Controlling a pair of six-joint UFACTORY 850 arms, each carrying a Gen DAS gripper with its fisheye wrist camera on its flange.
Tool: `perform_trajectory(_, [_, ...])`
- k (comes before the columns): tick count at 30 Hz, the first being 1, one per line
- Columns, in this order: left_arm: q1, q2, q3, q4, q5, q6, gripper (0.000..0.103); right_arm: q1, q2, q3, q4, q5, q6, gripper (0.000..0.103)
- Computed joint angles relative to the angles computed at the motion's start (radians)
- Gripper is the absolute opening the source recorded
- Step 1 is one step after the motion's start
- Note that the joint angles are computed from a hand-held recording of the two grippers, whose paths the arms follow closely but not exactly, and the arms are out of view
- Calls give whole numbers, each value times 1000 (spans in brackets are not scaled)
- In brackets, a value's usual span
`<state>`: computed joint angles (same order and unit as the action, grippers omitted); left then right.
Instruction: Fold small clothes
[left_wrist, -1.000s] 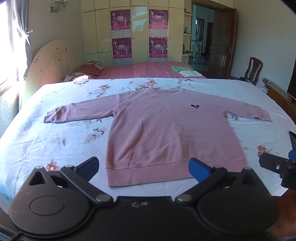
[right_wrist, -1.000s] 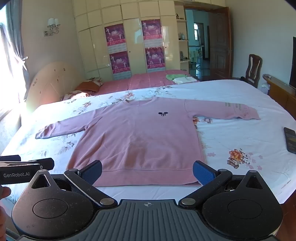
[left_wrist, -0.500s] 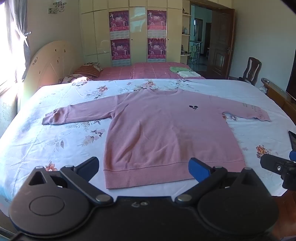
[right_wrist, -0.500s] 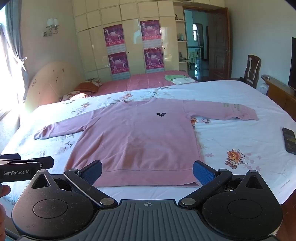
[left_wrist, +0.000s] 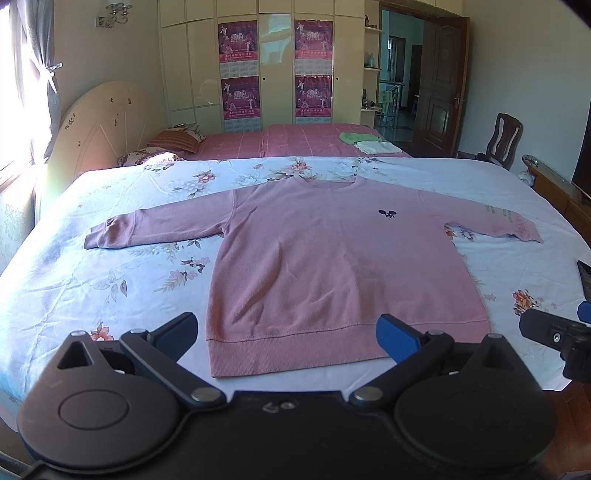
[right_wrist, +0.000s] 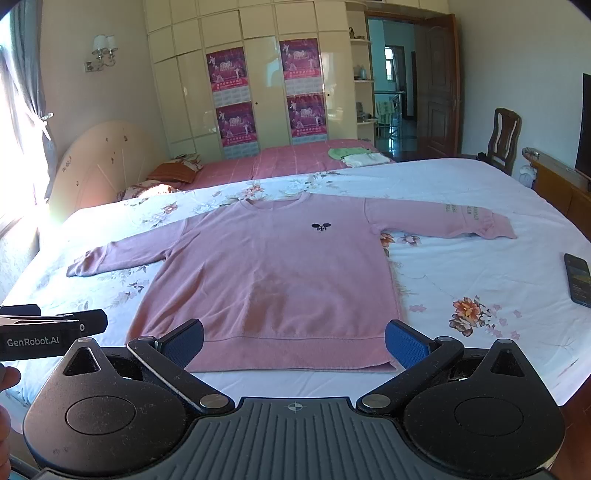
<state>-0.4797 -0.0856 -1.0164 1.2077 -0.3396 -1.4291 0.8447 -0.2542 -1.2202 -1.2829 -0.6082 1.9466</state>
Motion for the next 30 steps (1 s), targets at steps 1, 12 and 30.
perform_trajectory(1, [1,-1,-1,2,1,-2,103,-1,0,-1,9,4,-5,103])
perform_trajectory(12, [8,-8,-9,9,-1,-11,103,1,10,24,-92,-8,76,103])
perform_trajectory(30, [35,-72,-62,36,8,-45,103,-37,-19,-15,-4,12,-13,103])
